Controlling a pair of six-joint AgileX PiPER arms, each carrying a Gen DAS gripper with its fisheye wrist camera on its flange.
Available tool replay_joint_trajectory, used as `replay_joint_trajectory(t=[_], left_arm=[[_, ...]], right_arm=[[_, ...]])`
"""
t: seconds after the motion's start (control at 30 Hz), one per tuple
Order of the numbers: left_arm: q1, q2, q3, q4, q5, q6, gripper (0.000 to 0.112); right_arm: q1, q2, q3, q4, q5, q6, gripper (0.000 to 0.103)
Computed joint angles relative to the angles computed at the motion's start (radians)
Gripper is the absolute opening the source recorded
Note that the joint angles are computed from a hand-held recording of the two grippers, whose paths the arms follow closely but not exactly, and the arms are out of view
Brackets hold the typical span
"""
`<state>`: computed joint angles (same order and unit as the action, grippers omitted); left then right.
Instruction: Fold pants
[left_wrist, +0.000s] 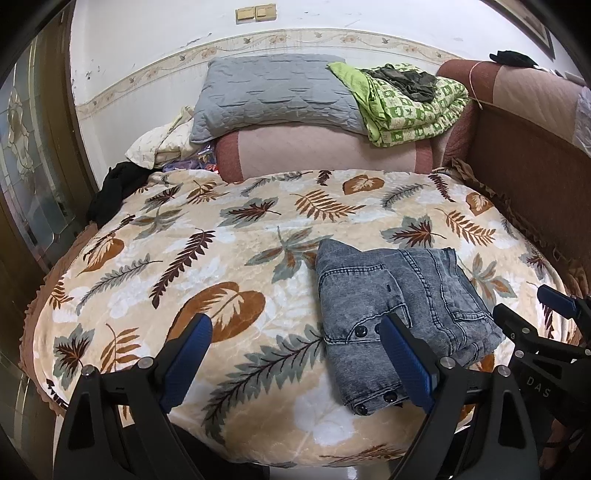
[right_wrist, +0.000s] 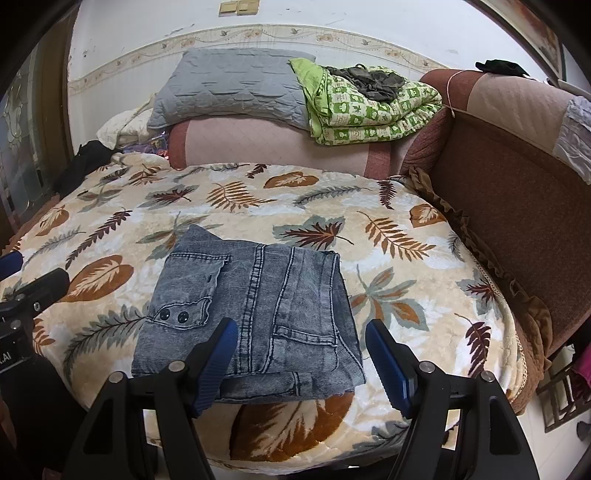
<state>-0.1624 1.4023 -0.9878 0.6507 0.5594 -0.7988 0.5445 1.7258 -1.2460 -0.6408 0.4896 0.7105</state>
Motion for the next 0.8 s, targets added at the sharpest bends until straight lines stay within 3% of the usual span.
replay_joint_trajectory(t=[0.8], left_arm=[[0.027,0.003,0.002,-0.037,-0.016,0.020,0.092]], right_arm=[[0.021,0.009,0.000,-0.012,0.001,0.002,0.075]])
